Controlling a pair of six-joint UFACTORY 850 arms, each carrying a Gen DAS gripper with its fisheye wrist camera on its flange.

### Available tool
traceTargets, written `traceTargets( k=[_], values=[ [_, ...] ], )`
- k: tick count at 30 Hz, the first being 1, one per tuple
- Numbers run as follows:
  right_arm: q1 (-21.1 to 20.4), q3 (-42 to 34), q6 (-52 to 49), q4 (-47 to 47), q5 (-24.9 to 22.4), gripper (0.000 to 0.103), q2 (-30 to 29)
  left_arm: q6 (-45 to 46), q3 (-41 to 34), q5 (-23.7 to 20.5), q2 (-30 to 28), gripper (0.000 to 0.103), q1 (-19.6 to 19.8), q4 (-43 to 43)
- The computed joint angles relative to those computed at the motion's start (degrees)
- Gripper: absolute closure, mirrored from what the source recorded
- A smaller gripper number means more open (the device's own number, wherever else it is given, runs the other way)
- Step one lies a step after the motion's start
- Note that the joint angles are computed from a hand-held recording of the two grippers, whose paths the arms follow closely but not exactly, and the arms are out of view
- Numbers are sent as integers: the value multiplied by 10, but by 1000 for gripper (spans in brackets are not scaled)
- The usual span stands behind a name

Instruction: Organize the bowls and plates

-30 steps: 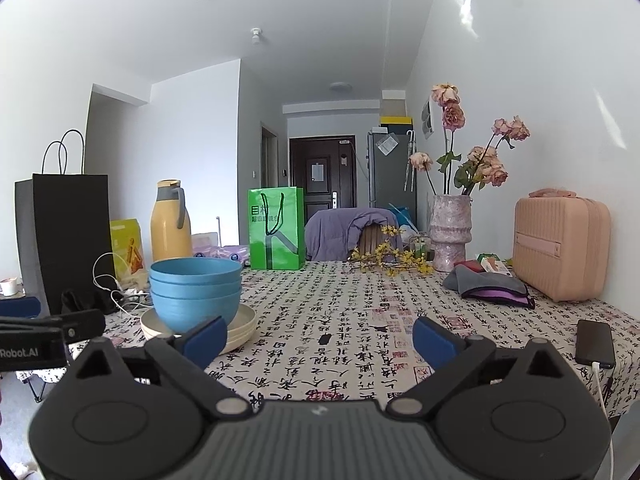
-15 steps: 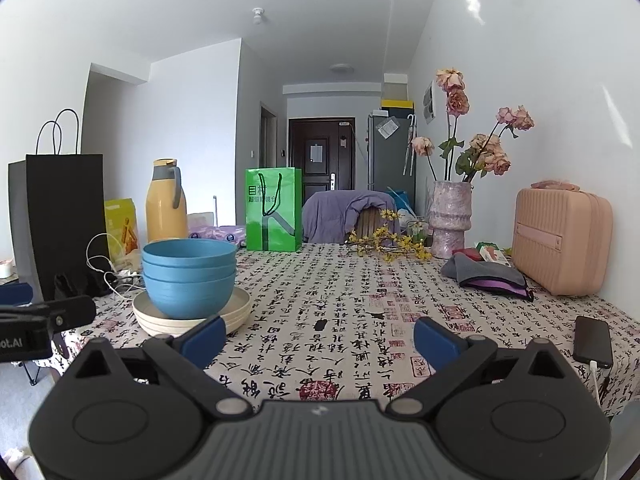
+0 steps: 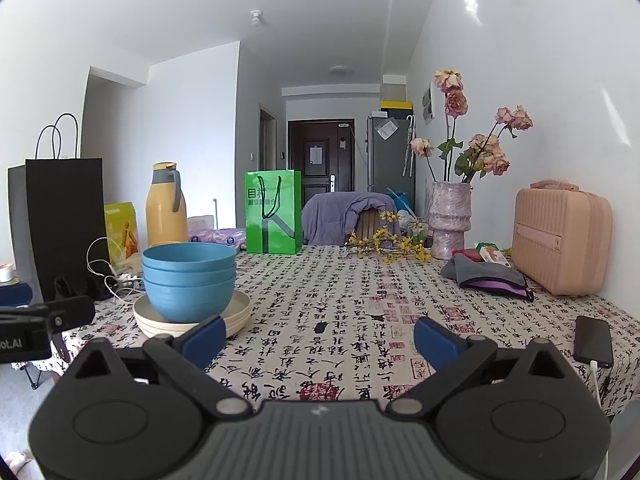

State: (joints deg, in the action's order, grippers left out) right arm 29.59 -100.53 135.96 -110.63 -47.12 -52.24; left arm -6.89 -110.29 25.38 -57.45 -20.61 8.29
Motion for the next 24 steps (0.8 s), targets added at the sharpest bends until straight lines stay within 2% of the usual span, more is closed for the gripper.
traceTargets(
  k=[24],
  values=[
    [0,1,3,-3,1,2,1,-3,-3,-3,-2,0,0,4]
  ],
)
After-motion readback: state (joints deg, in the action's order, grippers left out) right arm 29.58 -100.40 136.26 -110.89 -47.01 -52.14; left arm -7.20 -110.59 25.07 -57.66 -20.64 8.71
